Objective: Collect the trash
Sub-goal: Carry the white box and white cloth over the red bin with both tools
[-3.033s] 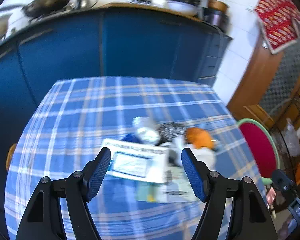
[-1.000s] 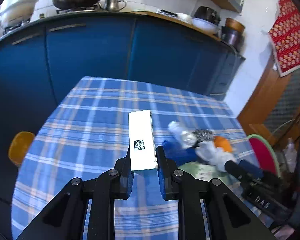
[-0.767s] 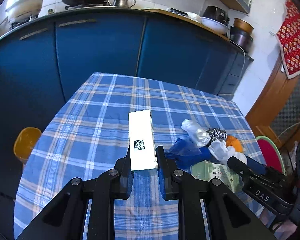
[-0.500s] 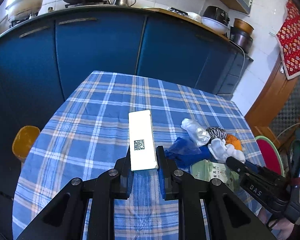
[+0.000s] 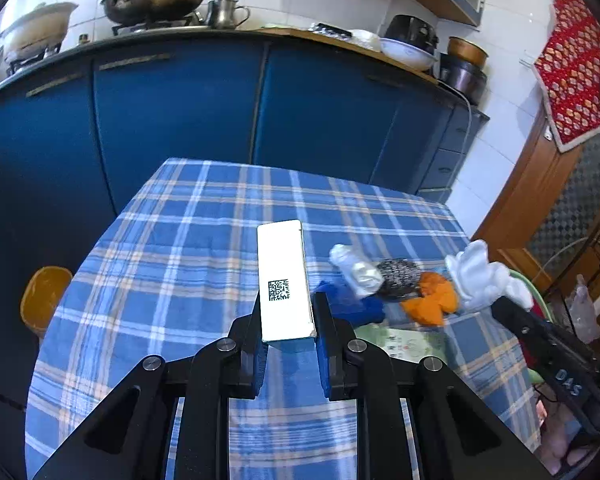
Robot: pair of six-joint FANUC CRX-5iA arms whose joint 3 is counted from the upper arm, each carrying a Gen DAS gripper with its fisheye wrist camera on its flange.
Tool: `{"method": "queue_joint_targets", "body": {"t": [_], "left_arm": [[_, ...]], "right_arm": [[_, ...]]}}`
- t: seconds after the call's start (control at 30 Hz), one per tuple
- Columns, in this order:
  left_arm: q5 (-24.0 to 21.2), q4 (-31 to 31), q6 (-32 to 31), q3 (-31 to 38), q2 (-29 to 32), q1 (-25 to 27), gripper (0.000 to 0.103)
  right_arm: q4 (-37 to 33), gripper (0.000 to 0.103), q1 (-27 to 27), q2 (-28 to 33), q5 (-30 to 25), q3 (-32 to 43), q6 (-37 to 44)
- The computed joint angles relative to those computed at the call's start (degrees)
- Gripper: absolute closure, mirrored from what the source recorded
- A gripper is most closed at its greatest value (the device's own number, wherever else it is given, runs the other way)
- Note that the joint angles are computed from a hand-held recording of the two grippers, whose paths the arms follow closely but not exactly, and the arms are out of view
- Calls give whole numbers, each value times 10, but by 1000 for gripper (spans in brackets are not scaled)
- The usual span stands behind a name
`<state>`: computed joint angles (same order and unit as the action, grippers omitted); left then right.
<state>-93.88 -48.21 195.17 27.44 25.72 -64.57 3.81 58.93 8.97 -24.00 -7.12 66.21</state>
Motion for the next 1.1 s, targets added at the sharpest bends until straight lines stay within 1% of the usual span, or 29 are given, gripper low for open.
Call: {"method": "queue_joint_targets", "body": {"t": [0.17, 0.3, 0.43, 0.5, 0.6, 0.73, 0.83, 0.93, 1.03, 1.1], "left_arm": [[-3, -15, -47, 44, 20, 0, 83], [7, -21, -90, 83, 40, 6, 83], [23, -20, -136, 124, 63, 16, 83], [31, -17, -157, 144, 75, 21, 83], [44, -13, -184, 173, 93, 27, 83], [53, 0, -233, 220, 123, 40, 83], [63, 11, -264, 254, 145, 50, 83], [59, 17, -300, 302, 177, 56, 83], [64, 34, -343, 354, 212, 67, 83], [68, 47, -374, 396, 239, 74, 83]], "right_arm": [[29, 84, -6, -34, 30, -34, -33], [43, 84, -17, -60, 47, -58, -53], [41, 84, -31, -78, 56, -72, -60], [20, 84, -40, -84, 55, -72, -46], [17, 83, -51, -90, 61, -79, -49], [36, 83, -72, -97, 78, -98, -84], [37, 83, -89, -96, 77, -102, -95], [27, 83, -106, -92, 75, -102, -93], [66, 83, -122, -88, 88, -118, -139], [60, 83, -134, -85, 87, -119, -140]]}}
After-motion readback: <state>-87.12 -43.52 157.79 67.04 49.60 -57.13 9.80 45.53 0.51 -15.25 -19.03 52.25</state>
